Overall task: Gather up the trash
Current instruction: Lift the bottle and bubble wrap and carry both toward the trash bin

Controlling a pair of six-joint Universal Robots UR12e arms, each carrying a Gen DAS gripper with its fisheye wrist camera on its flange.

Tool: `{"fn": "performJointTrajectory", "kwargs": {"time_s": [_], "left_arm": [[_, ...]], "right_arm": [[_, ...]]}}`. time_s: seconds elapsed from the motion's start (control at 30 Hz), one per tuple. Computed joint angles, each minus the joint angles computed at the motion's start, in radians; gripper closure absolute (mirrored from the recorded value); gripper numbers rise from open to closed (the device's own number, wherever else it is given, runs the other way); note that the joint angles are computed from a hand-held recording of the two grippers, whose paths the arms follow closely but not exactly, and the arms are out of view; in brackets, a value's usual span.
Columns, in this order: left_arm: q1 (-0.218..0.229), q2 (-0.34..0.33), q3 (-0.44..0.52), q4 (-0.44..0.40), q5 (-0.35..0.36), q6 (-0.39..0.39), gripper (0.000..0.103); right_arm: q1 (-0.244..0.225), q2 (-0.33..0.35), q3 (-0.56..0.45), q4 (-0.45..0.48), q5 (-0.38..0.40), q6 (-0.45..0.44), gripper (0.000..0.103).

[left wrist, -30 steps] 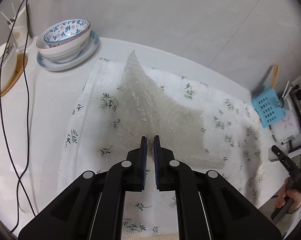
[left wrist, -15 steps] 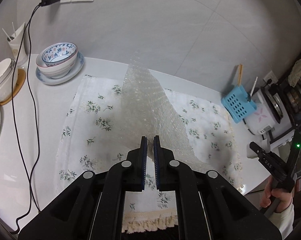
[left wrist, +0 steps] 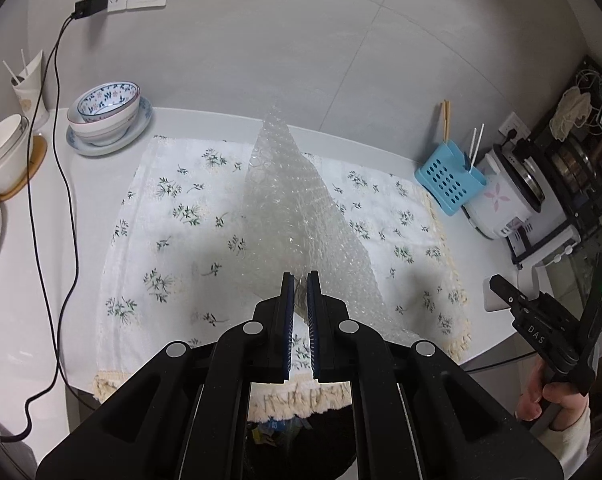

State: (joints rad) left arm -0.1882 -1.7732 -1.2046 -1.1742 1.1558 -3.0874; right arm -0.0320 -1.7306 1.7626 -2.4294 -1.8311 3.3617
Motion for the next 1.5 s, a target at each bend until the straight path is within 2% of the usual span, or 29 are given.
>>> {"fn": "performJointTrajectory", "kwargs": {"time_s": [0.33,0.97,1.5], "left_arm": [[0.006,0.081,-0.091,0.009,-0.031,0.014,0.097],[0.021,0.210,-0.232,-0.014,-0.069,0.067,0.097],[0.014,0.290,-0.346,-0.054,-0.040,0.109,0.097]], "right_arm": [[0.038,-0.063,0.061,0.007,-0.021,0.003,0.062],[0.057,-0.145,0.152,0.027,0.033,0.024,0.062],[0.081,-0.203,0.222,0.063,0.091,0.024,0.062]]}}
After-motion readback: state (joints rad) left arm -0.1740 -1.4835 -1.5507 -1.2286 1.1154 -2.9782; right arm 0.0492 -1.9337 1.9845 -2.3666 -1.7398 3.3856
